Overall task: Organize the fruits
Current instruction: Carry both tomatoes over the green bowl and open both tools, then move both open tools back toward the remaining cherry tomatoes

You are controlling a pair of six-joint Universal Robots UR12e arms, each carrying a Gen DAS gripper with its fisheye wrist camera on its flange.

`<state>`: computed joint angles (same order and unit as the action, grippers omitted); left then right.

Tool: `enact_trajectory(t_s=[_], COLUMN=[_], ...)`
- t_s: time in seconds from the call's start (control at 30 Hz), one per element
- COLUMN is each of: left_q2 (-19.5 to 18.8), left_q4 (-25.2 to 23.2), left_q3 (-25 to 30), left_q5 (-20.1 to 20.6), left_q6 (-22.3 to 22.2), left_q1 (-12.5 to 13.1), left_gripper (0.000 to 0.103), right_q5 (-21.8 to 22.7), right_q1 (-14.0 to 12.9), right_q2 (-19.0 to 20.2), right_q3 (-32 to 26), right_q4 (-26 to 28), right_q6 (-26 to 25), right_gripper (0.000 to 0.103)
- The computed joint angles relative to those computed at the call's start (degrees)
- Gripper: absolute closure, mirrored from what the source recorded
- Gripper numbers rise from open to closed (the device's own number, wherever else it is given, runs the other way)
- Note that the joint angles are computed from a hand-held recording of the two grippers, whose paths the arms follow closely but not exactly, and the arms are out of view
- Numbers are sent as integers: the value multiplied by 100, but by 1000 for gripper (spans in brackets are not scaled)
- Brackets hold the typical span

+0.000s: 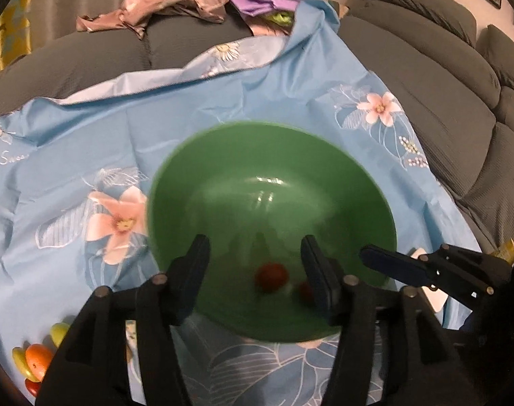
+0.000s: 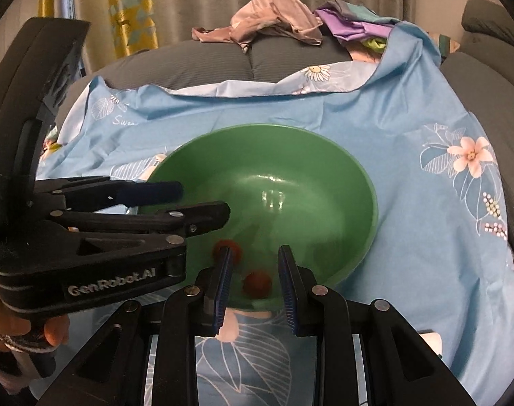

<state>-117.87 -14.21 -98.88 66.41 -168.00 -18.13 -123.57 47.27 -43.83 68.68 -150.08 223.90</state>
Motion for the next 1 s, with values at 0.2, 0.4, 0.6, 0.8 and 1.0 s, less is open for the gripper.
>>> enact_trajectory(t_s=[0.2, 0.4, 0.6, 0.8, 1.0], left_q2=[227, 432, 587, 776, 1000], left_q4=[821, 953, 942, 1024, 1059], left_q3=[-364, -684, -917, -1220, -1598], left_q5=[-244, -230, -303, -260, -170], left_q6=[-267, -302, -586, -702, -713], left_q1=[266, 464, 713, 960, 1212], left_gripper=[36, 35, 35, 35, 34], right_q5=[649, 1014, 1106, 1708, 1894], right_q1=[-8, -47, -51, 42, 231], right_q2=[-46, 222, 435, 372, 379], right_q3=[148, -513, -1045, -1042, -1116], right_q4=[-881, 197, 1034, 833, 913], right_q6=[-916, -1408, -1997, -2541, -2616], right_gripper=[75, 75, 79, 95, 96])
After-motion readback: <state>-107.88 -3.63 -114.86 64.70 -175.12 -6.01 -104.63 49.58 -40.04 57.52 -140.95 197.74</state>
